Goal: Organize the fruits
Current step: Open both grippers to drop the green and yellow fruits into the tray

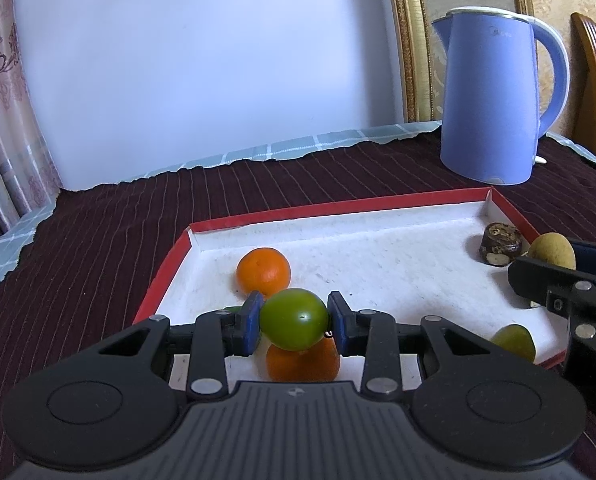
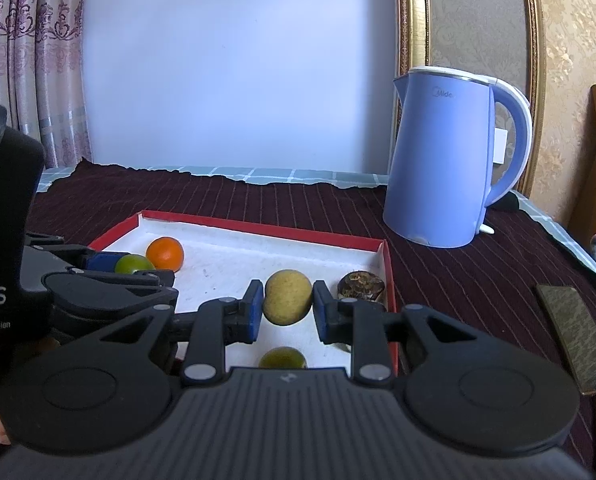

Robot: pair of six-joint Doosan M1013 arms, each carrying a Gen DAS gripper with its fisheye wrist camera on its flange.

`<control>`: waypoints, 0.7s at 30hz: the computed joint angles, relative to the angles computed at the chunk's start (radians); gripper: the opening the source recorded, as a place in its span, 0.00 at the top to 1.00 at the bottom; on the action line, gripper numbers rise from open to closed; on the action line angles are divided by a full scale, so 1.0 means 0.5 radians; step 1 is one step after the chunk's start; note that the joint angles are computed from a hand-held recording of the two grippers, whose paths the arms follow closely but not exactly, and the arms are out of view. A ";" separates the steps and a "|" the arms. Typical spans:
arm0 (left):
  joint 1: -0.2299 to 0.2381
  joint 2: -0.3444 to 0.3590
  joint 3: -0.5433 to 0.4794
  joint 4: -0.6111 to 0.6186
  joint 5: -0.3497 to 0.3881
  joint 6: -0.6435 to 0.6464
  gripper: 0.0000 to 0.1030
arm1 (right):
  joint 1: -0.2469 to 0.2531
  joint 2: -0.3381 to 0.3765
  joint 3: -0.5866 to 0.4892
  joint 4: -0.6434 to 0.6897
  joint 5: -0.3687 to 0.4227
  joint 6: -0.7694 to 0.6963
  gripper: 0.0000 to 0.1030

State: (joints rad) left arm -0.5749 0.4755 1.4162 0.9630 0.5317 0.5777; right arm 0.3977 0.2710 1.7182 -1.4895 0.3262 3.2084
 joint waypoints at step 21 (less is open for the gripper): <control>0.004 0.065 -0.080 0.067 0.010 -0.049 0.67 | -0.054 0.091 -0.106 0.156 -0.040 -0.085 0.76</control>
State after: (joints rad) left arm -0.5729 0.5078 1.3761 0.9965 0.5367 0.5530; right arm 0.3706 0.3165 1.6651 -1.4117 0.3061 3.1657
